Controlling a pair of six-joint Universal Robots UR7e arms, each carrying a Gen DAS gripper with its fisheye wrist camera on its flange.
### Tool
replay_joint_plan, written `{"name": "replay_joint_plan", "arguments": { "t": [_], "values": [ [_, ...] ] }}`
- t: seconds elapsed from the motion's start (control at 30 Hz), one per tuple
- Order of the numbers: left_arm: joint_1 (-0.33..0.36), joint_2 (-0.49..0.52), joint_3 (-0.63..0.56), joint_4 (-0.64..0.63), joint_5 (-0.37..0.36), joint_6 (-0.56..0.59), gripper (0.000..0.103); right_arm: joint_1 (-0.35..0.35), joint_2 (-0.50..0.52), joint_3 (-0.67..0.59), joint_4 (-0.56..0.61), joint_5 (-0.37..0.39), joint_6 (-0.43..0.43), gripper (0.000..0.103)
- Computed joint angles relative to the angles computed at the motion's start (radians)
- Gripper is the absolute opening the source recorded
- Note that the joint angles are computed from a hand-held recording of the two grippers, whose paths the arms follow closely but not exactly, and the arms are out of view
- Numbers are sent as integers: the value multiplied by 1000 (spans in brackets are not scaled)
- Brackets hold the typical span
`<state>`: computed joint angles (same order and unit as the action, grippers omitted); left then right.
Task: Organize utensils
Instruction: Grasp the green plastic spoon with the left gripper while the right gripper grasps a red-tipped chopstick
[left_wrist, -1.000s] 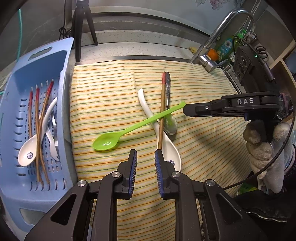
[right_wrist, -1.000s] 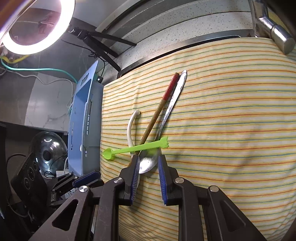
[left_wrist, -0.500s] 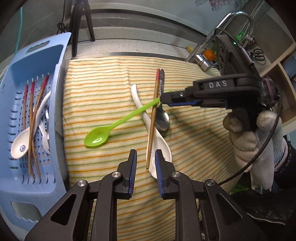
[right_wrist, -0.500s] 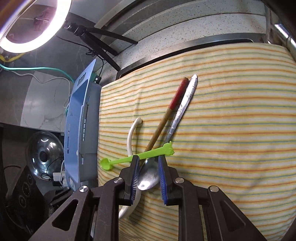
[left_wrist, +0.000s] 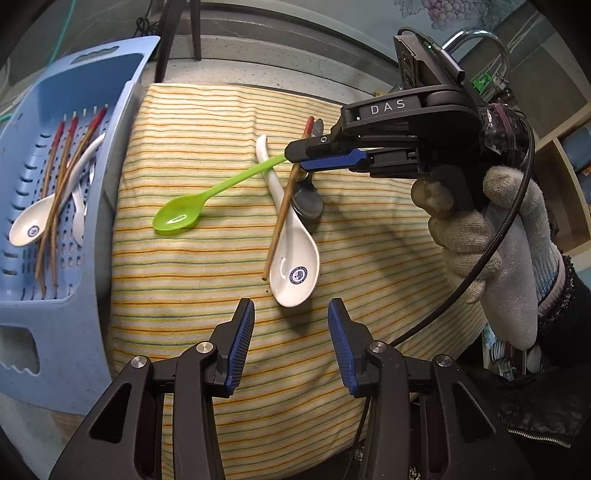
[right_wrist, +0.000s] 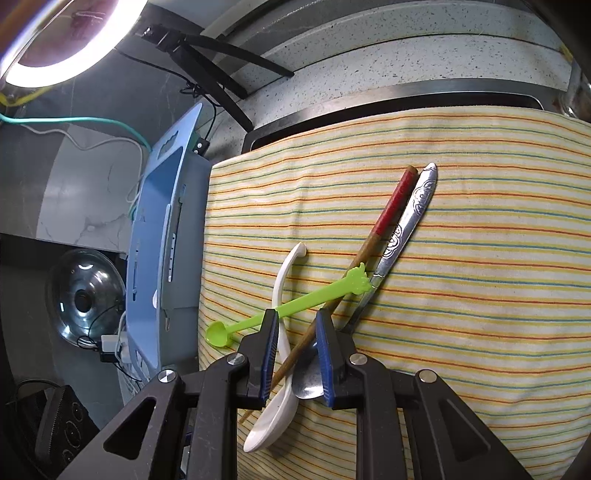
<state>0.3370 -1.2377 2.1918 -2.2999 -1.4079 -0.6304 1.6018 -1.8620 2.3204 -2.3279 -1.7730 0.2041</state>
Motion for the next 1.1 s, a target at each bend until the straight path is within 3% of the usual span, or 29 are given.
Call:
{"name": "replay_joint_plan", "arguments": {
  "t": [0.3, 0.4, 0.6, 0.7, 0.77, 1.1],
  "values": [
    [13, 2, -50, 24, 59, 61, 40, 47, 74, -41, -50, -22, 1, 19],
    [23, 19, -87, 43, 112, 115, 40, 45, 59, -39, -54, -21, 19, 19],
    [62, 102, -183, 112, 179, 236, 38, 45, 13, -28, -55, -91, 44, 19],
    [91, 152, -226, 129, 173, 272, 35, 17, -1, -29, -55, -94, 58, 19],
    [106, 185, -252, 152, 181, 288, 26, -4, -8, -30, -53, -78, 62, 19],
    [123, 298, -331, 217, 184, 352, 20, -12, 38, -45, -38, -92, 78, 19]
  ]
}}
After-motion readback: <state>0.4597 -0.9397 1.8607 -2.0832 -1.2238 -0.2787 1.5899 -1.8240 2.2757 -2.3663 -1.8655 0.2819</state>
